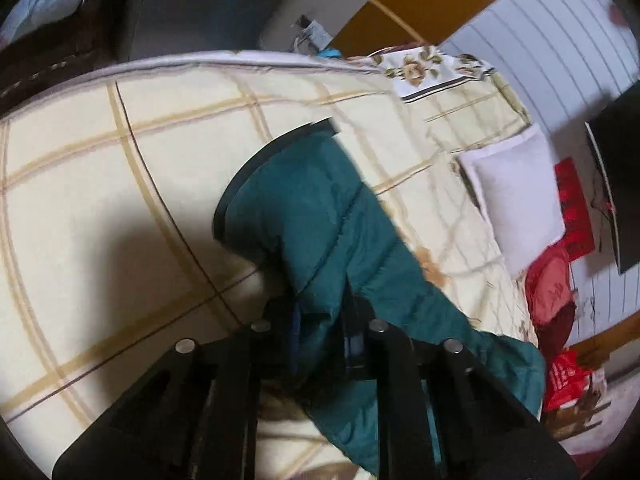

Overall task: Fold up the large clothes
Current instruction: 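Lift the sleeve with the left tool and carry it across the jacket body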

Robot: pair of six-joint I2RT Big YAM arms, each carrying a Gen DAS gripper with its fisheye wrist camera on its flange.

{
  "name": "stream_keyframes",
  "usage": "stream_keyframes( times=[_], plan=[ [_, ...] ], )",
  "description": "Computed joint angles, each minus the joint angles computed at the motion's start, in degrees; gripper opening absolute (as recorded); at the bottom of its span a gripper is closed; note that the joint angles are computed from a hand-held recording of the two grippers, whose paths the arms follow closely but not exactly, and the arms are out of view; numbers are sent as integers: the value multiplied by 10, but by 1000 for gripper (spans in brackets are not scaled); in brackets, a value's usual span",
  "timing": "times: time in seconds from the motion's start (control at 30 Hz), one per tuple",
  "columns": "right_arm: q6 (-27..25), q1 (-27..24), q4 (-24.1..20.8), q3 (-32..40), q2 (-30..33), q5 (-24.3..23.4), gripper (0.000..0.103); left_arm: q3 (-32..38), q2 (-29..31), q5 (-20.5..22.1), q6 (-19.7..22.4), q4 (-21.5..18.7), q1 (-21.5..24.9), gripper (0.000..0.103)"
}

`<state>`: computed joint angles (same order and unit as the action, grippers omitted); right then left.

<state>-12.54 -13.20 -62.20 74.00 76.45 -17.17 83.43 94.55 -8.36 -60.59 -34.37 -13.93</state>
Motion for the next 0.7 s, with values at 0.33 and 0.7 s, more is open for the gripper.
stream_keyframes(
  times=[0.33, 0.7],
  plan=[
    [-7, -18, -6, -11, -29, -27, 103, 15, -92, -75, 126, -31, -71, 12],
    [-32, -49, 2, -15, -42, -13, 103, 112, -79, -143, 193, -96, -169, 12]
  ],
)
